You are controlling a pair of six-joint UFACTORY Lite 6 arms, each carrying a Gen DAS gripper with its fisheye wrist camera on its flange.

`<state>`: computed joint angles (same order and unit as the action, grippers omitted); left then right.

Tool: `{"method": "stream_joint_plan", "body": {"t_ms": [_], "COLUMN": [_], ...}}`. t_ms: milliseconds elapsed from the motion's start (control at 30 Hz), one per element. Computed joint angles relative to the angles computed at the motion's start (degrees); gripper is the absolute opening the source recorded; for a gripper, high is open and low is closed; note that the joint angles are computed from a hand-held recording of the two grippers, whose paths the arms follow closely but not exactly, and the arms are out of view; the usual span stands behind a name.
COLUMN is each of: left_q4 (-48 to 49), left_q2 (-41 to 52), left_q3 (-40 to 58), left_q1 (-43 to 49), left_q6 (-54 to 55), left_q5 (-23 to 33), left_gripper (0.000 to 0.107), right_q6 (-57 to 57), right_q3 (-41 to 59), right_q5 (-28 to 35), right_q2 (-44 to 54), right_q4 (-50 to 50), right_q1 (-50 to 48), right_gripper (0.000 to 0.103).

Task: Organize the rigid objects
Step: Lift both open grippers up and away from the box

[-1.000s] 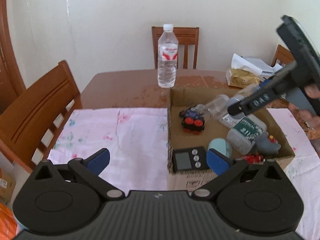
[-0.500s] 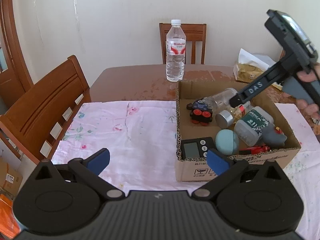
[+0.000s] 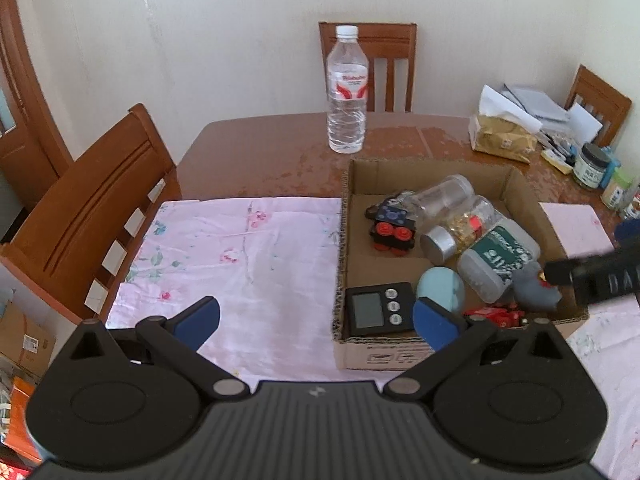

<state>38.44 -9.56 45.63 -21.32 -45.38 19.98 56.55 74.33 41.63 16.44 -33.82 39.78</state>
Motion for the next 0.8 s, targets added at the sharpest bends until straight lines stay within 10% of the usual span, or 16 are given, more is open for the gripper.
{"method": "stream_joint_plan", "body": {"t_ms": [800], "left_q4": [-9.09], "left_q2": [2.02], "left_q3": [8.60], "left_q1": [-5.74], "left_q6": [6.90], "left_q5": [8.20], "left_gripper": [0.102], "right_q6": [24.06], "right_q3": [-10.35], "right_q5": [6.05], "right_q2": [-12.15], "right_q4": [-6.73], "right_q1": [8.06], "right_gripper": [0.103]}}
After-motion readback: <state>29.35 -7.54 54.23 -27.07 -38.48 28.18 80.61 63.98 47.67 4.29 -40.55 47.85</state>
